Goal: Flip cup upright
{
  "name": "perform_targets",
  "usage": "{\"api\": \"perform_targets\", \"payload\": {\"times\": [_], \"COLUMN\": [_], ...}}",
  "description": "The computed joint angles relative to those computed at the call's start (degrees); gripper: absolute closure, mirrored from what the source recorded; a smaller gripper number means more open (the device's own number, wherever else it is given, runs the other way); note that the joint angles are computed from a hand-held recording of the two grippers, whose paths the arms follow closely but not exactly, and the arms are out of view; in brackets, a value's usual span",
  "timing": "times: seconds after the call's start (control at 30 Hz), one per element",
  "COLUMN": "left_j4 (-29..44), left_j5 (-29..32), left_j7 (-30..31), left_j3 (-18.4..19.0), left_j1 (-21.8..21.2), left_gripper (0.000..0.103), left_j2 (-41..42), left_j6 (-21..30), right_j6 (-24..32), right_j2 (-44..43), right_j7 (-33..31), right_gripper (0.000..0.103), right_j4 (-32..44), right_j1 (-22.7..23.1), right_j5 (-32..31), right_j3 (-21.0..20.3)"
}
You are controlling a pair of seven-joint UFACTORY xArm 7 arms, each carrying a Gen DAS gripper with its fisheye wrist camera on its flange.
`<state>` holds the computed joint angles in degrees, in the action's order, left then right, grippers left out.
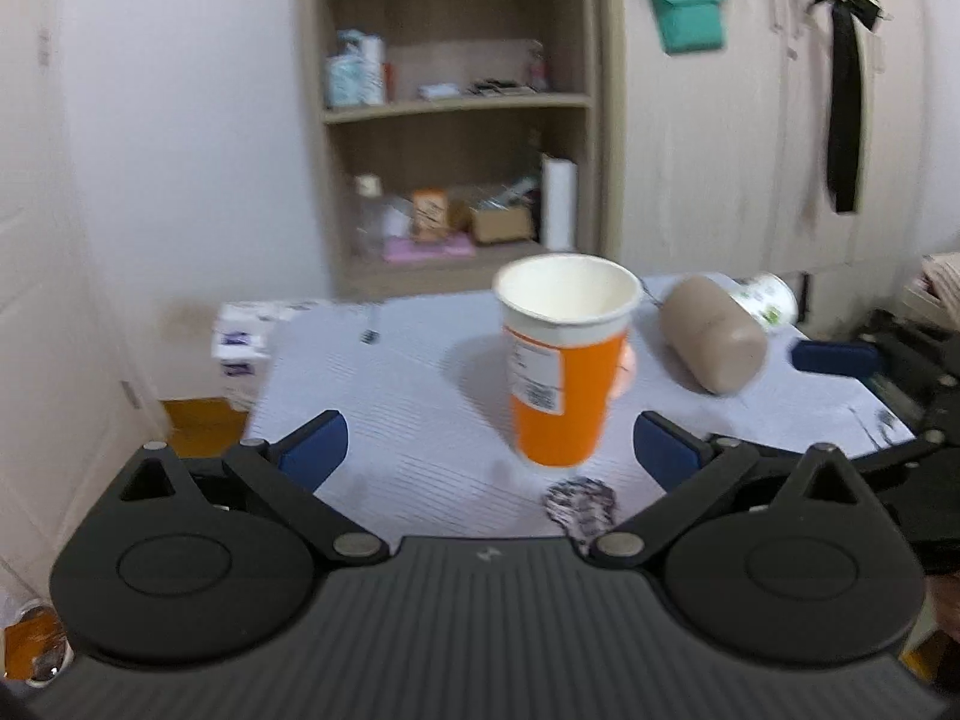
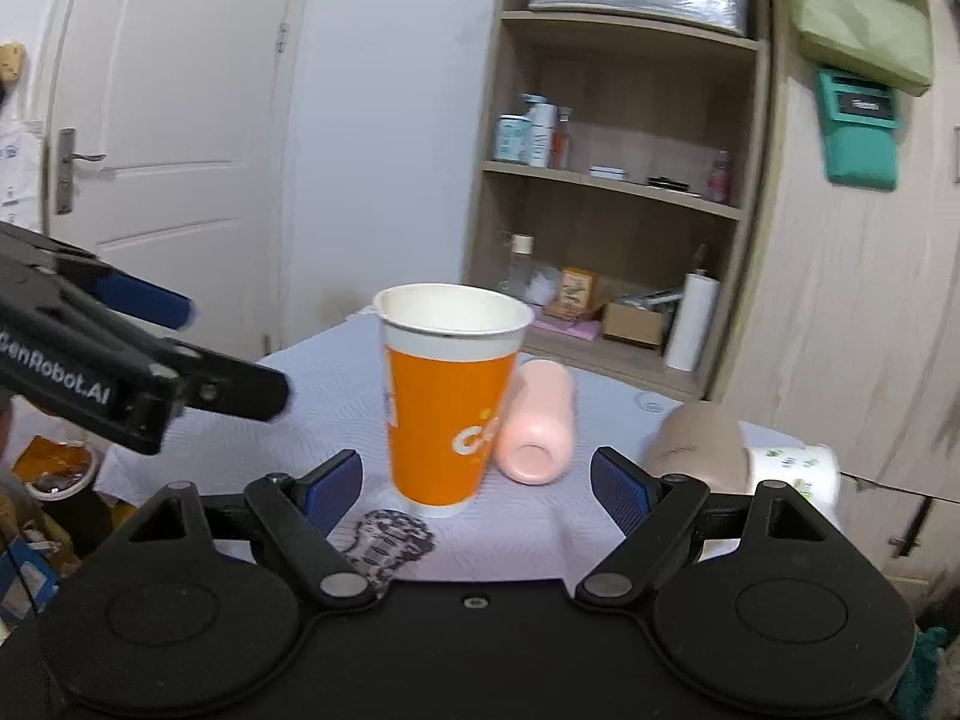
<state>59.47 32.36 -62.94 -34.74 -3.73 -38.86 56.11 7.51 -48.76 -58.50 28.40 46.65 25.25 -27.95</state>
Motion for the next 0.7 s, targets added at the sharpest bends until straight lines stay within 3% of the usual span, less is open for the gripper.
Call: {"api": "perform_targets", "payload": {"times": [0.17, 0.4, 0.7], "left_j4": [-0.88, -4.09, -6.65], "left_j5": [0.71, 1.85, 0.2], "left_j7": [-4.66, -9.2, -10.06], "left_j3": [-1.93, -4.16, -5.81], "left_j1": [1.53, 4.24, 7.23], "left_gripper": [0.0, 0.0, 0.0], "left_j2": [-2.94, -7.65, -11.38], "left_j6": [0.52, -3.0, -6.79], "right_j6": [1.86, 1.69, 2.06], "right_j2": [-2.34, -5.07, -6.72], "right_j7": [3.27, 7.83, 10.59], "right_gripper": [0.016, 0.016, 0.015], "right_j4": [-1.03, -2.84, -3.6], "right_j1": [-4.32, -8.69, -10.15], "right_j5": [0.5, -0.28, -2.33], "right_j3": [2.66, 5.42, 6.2]}}
